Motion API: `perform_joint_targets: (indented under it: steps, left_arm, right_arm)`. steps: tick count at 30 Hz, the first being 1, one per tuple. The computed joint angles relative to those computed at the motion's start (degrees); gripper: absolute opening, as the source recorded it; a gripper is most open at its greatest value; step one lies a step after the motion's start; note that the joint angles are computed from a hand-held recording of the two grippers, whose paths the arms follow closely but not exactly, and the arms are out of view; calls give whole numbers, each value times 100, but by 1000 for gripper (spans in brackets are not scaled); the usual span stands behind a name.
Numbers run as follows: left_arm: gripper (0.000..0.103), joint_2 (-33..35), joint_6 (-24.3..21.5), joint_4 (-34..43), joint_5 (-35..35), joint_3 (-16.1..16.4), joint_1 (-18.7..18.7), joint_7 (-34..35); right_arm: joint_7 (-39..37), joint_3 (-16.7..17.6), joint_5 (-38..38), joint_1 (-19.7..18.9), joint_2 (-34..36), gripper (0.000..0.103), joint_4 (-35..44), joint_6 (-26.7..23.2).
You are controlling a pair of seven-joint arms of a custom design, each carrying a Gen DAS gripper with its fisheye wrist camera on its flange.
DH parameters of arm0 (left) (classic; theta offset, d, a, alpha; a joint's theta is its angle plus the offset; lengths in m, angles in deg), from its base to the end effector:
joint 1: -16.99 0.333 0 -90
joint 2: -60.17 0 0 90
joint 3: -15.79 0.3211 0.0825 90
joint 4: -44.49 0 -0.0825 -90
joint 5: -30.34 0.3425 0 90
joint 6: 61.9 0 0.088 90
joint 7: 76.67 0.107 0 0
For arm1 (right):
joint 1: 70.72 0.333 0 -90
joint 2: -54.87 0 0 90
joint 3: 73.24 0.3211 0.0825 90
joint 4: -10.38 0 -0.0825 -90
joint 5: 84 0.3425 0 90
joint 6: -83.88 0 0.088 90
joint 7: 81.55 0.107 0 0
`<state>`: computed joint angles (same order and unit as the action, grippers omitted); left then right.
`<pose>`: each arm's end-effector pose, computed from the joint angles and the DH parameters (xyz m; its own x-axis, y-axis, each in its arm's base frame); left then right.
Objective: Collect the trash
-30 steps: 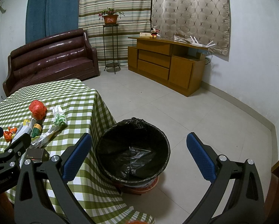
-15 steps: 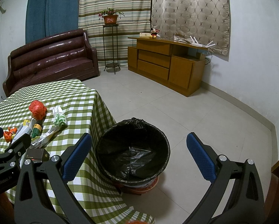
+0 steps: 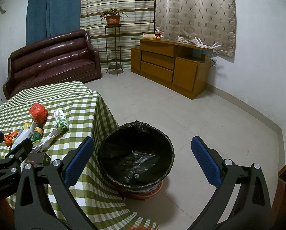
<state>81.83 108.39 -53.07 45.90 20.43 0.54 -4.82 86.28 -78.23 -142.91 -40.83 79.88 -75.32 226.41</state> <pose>0.6515 -0.1642 0.5049 -0.1454 -0.9892 -0.0197 -0.6117 0.1055 -0.7840 0.6193 0.3049 0.4992 -0.2420 -0.9698 0.0319 -0.5443 0.1084 -0.8319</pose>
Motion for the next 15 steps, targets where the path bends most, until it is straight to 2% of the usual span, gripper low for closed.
perform_joint_targets:
  steps: [11,15]
  left_arm:
    - [96,38,14,-11,-17,-19,16,36]
    - [96,66,-120,52,-67,-86,51,129]
  right_arm:
    - [-56,17,47,-13,12,99,17,9]
    - [-139,29,99,-15,12,99,21,14]
